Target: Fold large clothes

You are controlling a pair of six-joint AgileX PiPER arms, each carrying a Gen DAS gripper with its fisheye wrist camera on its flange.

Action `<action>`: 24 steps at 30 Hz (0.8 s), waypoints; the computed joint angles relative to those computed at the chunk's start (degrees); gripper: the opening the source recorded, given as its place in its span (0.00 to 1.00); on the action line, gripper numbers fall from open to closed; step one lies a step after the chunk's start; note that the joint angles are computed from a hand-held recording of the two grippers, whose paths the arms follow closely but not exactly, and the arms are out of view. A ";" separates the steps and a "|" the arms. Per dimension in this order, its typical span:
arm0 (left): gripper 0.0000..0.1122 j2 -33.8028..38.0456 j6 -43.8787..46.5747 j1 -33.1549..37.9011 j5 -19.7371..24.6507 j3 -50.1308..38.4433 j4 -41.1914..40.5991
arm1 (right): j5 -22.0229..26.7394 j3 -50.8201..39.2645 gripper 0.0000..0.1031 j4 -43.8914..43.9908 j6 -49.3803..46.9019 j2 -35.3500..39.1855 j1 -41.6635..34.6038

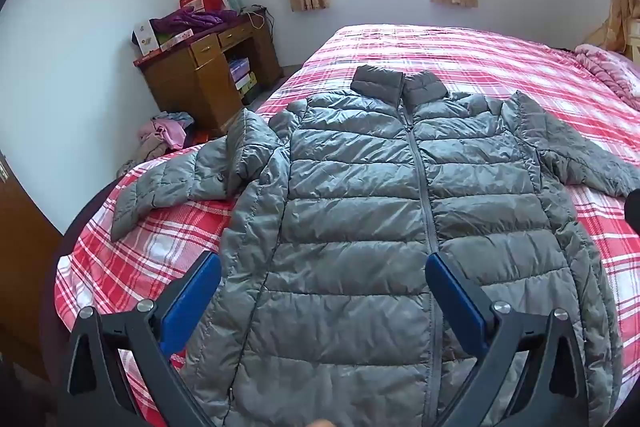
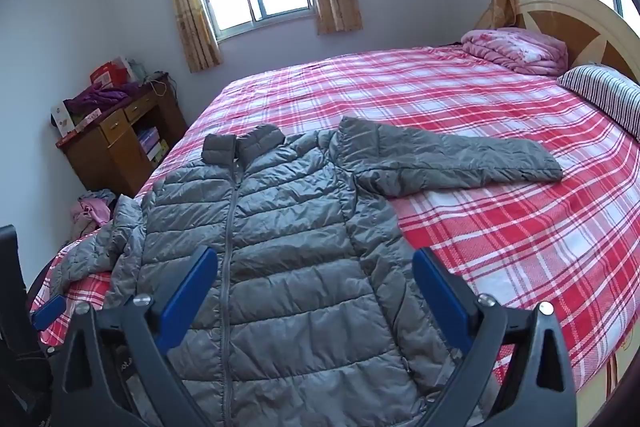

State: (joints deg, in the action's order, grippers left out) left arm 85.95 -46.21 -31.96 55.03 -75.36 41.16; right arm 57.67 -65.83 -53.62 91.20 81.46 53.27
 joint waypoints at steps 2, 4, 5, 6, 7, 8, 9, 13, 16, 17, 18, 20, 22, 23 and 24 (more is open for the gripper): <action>0.91 0.15 -1.12 -2.15 2.04 -0.90 1.39 | 0.41 -0.46 0.97 -0.14 -0.03 0.21 0.39; 0.91 0.34 0.58 -0.53 0.70 -1.08 -2.04 | 0.12 -0.28 0.97 -0.06 0.77 -0.10 0.37; 0.91 0.44 1.41 0.05 0.28 -1.26 -3.33 | 0.20 -0.33 0.97 -0.02 0.69 -0.17 0.46; 0.91 0.09 2.18 0.72 -0.66 -0.90 -4.75 | 0.30 -0.38 0.97 0.07 0.56 -0.23 0.53; 0.91 -0.39 3.46 1.76 -1.62 -0.76 -6.63 | 0.77 -0.21 0.97 -0.19 0.93 -0.17 0.97; 0.91 -1.05 3.70 2.23 -2.64 0.04 -7.51 | 0.87 0.31 0.97 -0.36 1.28 -0.43 1.26; 0.91 -1.21 3.90 2.36 -3.06 0.23 -7.98 | 0.80 0.89 0.97 -0.41 1.37 -0.71 1.23; 0.91 -2.65 5.71 3.14 -4.65 1.61 -9.67 | 2.05 -0.68 0.97 1.02 -1.03 0.85 0.90; 0.91 -2.57 5.89 3.15 -4.77 1.73 -10.02 | 2.58 -2.10 0.97 2.05 -2.64 1.99 0.45; 0.91 -2.57 5.91 3.05 -4.54 1.58 -10.02 | 2.51 -2.05 0.97 2.06 -2.56 1.98 0.40; 0.91 -2.63 6.37 3.25 -4.54 1.49 -10.33 | 2.52 -2.04 0.97 2.02 -2.54 1.97 0.39; 0.91 -2.45 6.21 3.13 -4.30 1.41 -10.15 | 2.25 -1.79 0.97 1.95 -2.56 1.86 0.33; 0.91 -2.29 6.21 3.05 -4.11 1.29 -10.25 | 2.03 -1.52 0.97 1.80 -2.49 1.73 0.18; 0.91 -2.24 6.17 3.00 -4.03 1.24 -10.27 | 1.93 -1.39 0.97 1.70 -2.40 1.64 0.22; 0.91 -2.19 6.02 2.89 -3.92 1.19 -10.15 | 2.03 -1.59 0.97 1.81 -2.50 1.70 0.30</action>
State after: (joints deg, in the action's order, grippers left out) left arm 83.75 -40.20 -29.07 51.11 -74.17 31.01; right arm 59.70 -67.43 -51.82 88.71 83.16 53.56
